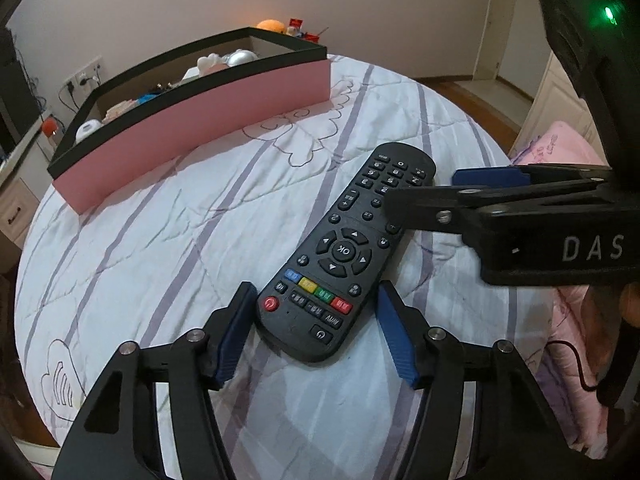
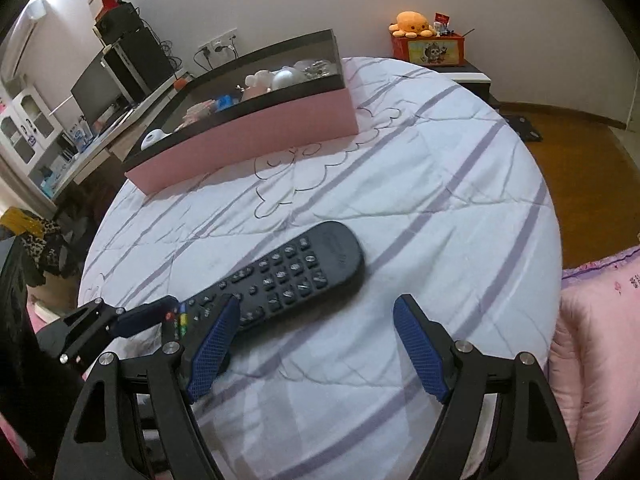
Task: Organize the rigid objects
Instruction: 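Lower the left tool over the black remote and close on its end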
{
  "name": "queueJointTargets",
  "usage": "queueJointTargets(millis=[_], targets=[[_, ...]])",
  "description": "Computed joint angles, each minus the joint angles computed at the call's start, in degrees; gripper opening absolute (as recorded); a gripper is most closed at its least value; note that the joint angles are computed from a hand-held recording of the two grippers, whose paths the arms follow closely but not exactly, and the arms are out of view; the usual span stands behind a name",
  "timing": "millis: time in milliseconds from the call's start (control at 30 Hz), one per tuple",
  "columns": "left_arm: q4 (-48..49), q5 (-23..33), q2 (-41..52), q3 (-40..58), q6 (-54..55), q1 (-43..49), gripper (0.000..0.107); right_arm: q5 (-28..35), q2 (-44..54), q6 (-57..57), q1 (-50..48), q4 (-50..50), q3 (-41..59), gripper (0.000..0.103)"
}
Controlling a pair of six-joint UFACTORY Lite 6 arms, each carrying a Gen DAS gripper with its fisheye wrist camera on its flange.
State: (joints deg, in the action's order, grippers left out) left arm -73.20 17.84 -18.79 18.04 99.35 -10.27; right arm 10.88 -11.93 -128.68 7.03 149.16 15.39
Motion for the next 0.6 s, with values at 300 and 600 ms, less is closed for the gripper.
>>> queueJointTargets(millis=[300,600], targets=[[-9.9,-0.3,0.5,-1.0,10.5,-0.4,0.072,6.8,2.5,3.3,-1.8,-4.6,-0.3,0.046],[-17.7,2.3,0.3,-2.0,19.3,-0.5,0.048,7.8,1.1,7.7,-1.2,-10.3,-0.1,0.009]])
